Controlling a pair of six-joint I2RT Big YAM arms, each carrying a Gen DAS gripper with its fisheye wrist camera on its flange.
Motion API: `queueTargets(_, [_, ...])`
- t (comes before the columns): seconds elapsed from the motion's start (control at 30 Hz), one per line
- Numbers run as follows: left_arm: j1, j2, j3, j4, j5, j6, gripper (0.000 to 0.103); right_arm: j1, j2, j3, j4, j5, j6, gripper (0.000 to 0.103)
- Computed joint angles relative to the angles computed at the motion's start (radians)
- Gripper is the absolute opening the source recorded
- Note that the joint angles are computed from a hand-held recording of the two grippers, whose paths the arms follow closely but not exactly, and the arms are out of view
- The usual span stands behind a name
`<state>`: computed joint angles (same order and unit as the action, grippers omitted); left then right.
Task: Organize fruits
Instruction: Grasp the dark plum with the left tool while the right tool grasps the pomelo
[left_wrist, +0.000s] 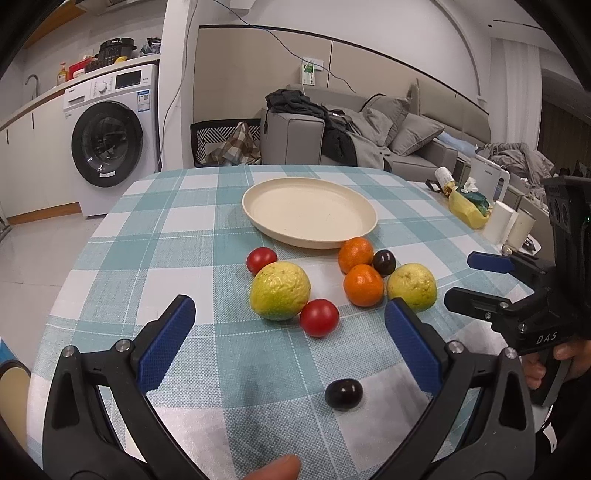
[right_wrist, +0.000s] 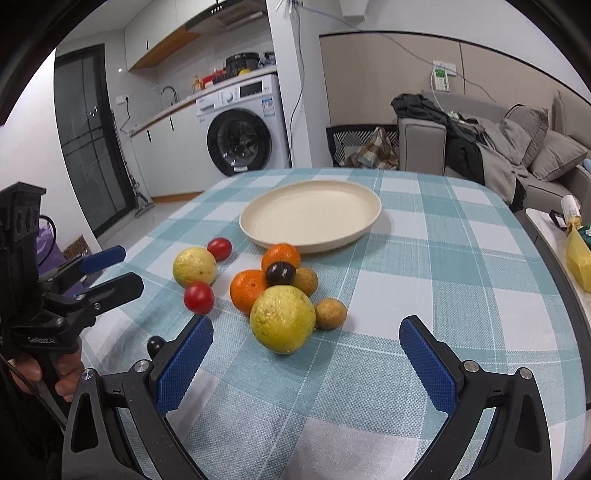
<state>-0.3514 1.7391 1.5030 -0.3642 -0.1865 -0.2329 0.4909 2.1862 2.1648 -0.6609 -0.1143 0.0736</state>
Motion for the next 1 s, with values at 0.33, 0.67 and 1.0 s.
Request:
queueTargets(0.33, [0.007, 0.009, 0.021, -0.131, 0.07, 0.043, 0.102, -0.002, 0.111, 0.217, -0.202, -0.096, -0.021, 0.087])
queueTargets(0.67, [-0.008, 0.039, 0.051, -0.241, 0.13, 0.129, 0.081, 0.001, 0.177, 0.331, -0.293, -0.133, -0.027, 0.078])
queueTargets(1.0, [-0.013, 0.082, 0.097, -0.306, 0.185, 0.15, 0.059, 0.007, 0.234, 0.433, -0.365, -0.119, -0.044, 0.062])
